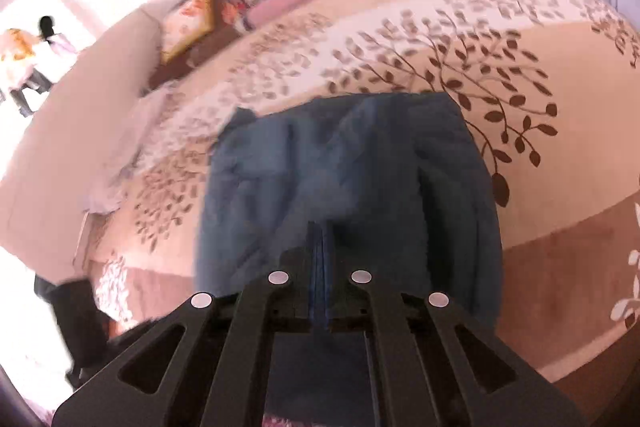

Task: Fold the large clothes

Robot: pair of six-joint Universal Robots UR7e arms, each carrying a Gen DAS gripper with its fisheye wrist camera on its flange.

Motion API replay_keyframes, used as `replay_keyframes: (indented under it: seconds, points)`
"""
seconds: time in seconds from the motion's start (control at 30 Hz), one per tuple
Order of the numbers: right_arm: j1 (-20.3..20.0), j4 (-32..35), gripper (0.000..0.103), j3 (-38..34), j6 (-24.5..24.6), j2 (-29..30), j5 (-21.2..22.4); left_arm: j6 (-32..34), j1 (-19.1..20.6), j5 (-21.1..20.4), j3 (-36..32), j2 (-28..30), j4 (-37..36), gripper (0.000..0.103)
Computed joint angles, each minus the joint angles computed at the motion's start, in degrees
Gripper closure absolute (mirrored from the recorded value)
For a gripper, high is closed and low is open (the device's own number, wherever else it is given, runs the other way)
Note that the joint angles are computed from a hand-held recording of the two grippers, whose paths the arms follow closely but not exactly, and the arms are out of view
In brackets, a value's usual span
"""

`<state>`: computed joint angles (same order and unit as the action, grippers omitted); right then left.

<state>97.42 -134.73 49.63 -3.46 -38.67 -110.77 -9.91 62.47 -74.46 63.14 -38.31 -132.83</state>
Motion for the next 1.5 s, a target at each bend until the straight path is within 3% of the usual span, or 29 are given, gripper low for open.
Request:
replay_keyframes:
  seconds: [0.07,0.17,0.3,0.53,0.7,0.87,0.93,0.97,1.07,1.13,1.23,1.33,1.43,1.5]
  points:
    - [-1.10,5.70,0.103,-5.97,2.64,3.18,-0.81,0.11,0.16,0.12,-0.29,0.43,0.42,0.026]
    - [-1.85,8.33,0.103,-7.25,4.60,4.48,-2.02,-0.45,0.60,-0.01,-0.29,0.66,1.31,0.025]
    - [-2.52,7.40,0.103,-6.04,3.24,4.74,-2.80,-1.33,1.18,-1.38,-0.71,0.99,1.77,0.021]
    - [-3.62,8.31,0.103,-5.72,4.39,4.19,0.05,-3.61,1.33,-2.06,-3.66,2.30,0.79,0.021]
    - [-3.23,8.12,0.103,-5.35,4.49,3.94,-0.61,-6.23,2.06,-4.62,-6.77,4.77,5.51,0.014]
    - [-3.18,7.77,0.102,-3.74,5.27,2.04,1.72,-0.37,0.51,0.57,-3.03,3.93,1.18,0.014]
    - [-3.12,4.95,0.100,0.20,3.99,-1.23,4.14,2.51,-0.29,2.75,-2.48,3.91,-0.06,0.015]
    - [-3.12,2.50,0.090,3.00,2.86,-3.49,5.19,3.35,-0.53,3.30,-2.79,4.06,-0.09,0.015]
    - [-3.10,-3.65,0.020,8.95,2.13,-8.16,4.62,4.49,-1.01,4.16,-3.91,4.69,0.47,0.015]
    - [-3.46,-7.99,0.018,13.06,1.96,-10.89,4.52,4.39,-0.95,4.05,-4.75,5.04,1.21,0.015]
    - [-4.64,-4.41,0.017,13.24,3.66,-11.27,5.14,4.31,-0.76,3.57,-5.60,5.21,2.18,0.015]
    - [-5.00,-0.01,0.017,11.14,5.55,-9.22,1.25,4.48,-0.64,3.51,-5.13,4.89,2.10,0.015]
    - [-6.28,2.85,0.015,10.58,7.15,-8.21,3.18,4.29,-0.53,3.29,-5.33,5.08,2.28,0.014]
    - [-6.88,4.33,0.009,9.80,8.10,-7.23,3.89,4.29,-0.32,2.98,-5.56,5.27,2.38,0.013]
